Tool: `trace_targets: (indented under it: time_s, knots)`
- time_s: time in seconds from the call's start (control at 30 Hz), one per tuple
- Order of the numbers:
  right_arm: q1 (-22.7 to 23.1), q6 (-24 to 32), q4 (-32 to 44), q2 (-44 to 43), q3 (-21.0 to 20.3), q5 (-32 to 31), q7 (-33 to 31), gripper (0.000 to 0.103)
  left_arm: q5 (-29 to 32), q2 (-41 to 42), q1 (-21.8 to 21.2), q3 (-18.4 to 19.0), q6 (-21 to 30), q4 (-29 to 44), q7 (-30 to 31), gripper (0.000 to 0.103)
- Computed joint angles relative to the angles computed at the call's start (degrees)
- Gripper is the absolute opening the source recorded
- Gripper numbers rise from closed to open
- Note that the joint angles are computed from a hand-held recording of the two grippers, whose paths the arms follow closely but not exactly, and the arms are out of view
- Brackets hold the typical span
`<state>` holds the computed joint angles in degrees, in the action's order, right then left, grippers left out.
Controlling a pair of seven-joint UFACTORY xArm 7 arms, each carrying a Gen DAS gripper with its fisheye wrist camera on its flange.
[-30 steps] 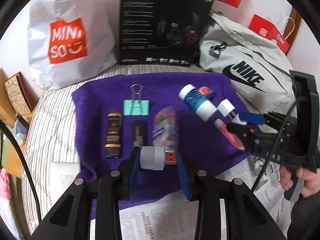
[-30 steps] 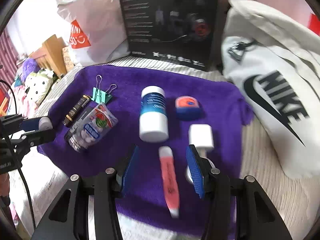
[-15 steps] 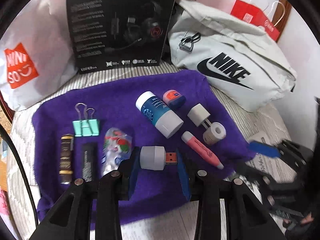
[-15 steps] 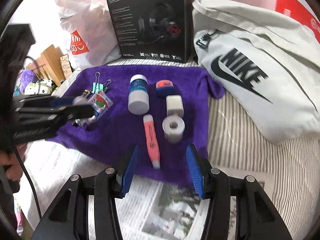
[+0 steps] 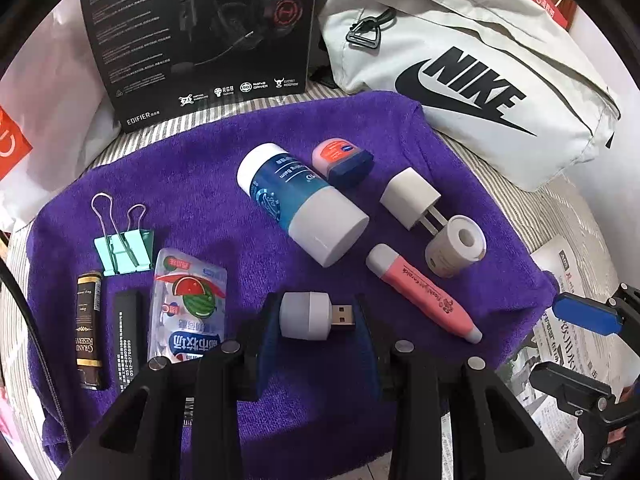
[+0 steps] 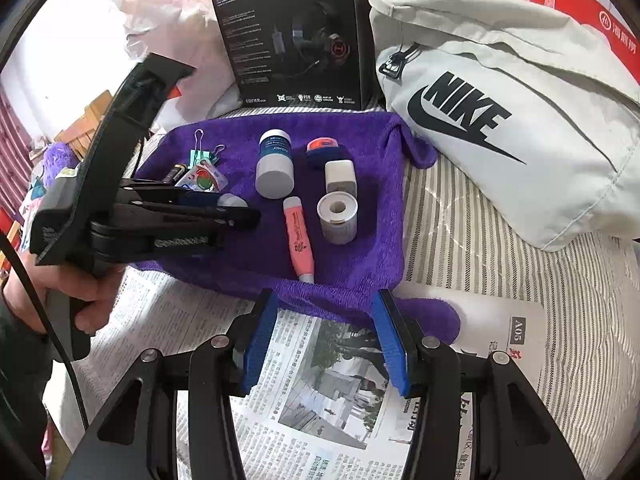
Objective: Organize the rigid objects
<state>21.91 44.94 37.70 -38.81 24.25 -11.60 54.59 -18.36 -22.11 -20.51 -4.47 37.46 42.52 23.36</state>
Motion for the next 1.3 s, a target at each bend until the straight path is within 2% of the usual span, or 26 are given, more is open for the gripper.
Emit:
trace_targets:
  time_s: [0.23,0.3,0.47,0.6,0.73,0.77,0.83,0.9,0.97,1.07,1.17,1.2,1.3]
  knots:
    - [0.11,-1.52,-0.77,-0.19,-0.45,0.76,0.92,0.050,0.68,-1.48,-0.19,-0.15,-1.28,-1.55,0.65,0.035]
    - [0.42,-1.43,-1.07,-0.39,-0.72,1.30,0.94,0.050,0.16,-1.83,-0.79,0.23,-1.10,-1.81,1.28,0.044]
    - [1.46,-0.35,-2.10,-2.47,-0.84,2.49,1.34,0.050,0.01,-4.08,-1.35,0.07,-1.57,-3.95,1.63,0.053]
    - [2.17,0.07,-3.46,-5.78,-0.35,3.53,2.38,0.058,-2.55,-4.85,-2.19,1.98,0.70,-3.86,1.72,0.053]
    - [2.45,2.13,-3.45,-8.08,0.76,4.05,3.42,0.059,-2.70,-7.82,-1.40,1.82,2.23,-4.85,0.54,0.053]
    - [2.54,2.72,-3.33,-8.36,0.96,4.22,3.60,0.062,-2.86,-9.07,-1.35,2.07,3.04,-5.12,0.38,0.055]
    - [2.53,4.20,-2.91,-9.04,1.66,4.32,4.23,0.065,-2.81,-11.53,-1.00,2.30,4.31,-5.86,-0.23,0.064]
    - [2.49,5.51,-2.39,-9.50,2.33,4.27,4.80,0.066,-1.73,-13.89,0.00,1.99,5.12,-6.49,-1.77,0.081]
    - [2.46,7.24,-1.40,-9.61,3.04,4.37,5.53,0.070,-1.45,-16.97,0.16,2.69,6.22,-7.42,-2.01,0.081]
    - [2.50,8.86,-0.04,-9.73,4.14,4.43,6.84,0.081,-1.95,-21.66,0.57,4.08,8.42,-8.84,-3.00,0.090]
    - [2.51,9.14,1.16,-9.43,5.12,4.39,8.19,0.086,-2.70,-26.08,1.51,5.60,11.20,-9.71,-4.61,0.091]
    - [2.40,9.50,1.73,-9.14,5.53,4.33,8.68,0.092,-2.09,-27.59,2.39,5.54,12.42,-9.87,-5.44,0.093]
    - [1.30,11.10,3.63,-8.64,7.78,3.32,11.61,0.097,-0.11,-31.51,5.19,4.65,13.66,-10.80,-8.63,0.094]
